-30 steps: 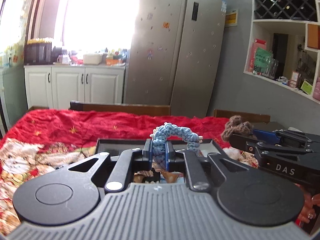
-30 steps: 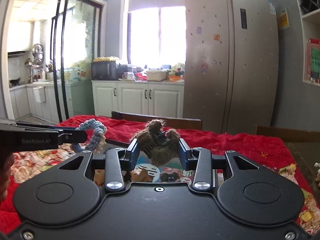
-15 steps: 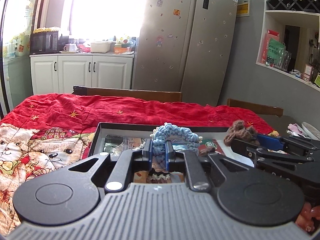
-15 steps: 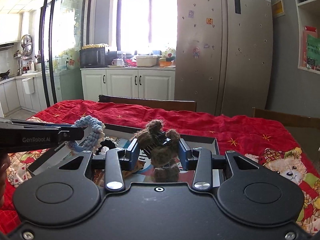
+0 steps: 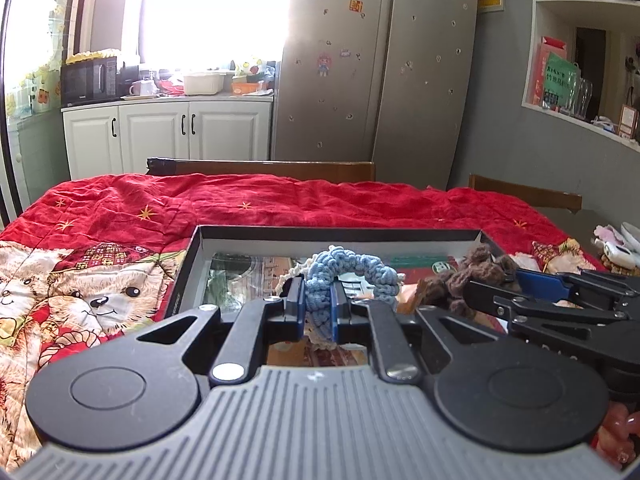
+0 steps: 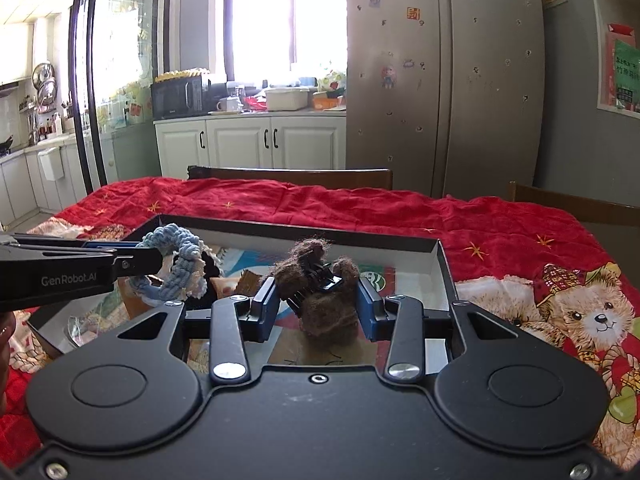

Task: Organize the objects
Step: 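Lower the bear and scrunchie into the box and open both grippers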

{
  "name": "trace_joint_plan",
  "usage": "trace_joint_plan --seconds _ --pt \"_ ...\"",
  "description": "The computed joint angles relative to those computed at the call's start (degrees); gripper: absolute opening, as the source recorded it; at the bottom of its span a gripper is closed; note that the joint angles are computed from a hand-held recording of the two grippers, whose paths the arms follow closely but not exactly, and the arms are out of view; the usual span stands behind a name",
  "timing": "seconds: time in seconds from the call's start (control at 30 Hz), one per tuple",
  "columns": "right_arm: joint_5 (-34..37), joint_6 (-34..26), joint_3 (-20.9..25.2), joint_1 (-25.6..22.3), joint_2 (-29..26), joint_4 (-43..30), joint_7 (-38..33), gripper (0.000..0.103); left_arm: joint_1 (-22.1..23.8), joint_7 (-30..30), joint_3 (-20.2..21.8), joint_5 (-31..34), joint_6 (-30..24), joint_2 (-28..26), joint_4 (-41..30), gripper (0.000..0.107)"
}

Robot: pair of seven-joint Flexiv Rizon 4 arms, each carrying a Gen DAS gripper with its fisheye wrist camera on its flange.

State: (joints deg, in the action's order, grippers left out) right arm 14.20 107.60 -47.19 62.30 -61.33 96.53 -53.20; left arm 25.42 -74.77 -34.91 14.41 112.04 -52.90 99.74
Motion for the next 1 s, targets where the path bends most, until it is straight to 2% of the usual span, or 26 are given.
trace_joint_plan --seconds 0.57,1.0 --pt "-2.8 -1.3 1.7 -0.9 -0.4 -0.7 -0.8 0.039 -1.1 3.3 0.4 -1.8 -2.1 -0.5 -0.5 0.015" --pt "-4.0 -1.4 2.6 -1.6 -0.2 -1.0 -1.3 0.039 -3.1 5.6 2.5 -4.4 -3.4 -0.2 -0.8 0.015"
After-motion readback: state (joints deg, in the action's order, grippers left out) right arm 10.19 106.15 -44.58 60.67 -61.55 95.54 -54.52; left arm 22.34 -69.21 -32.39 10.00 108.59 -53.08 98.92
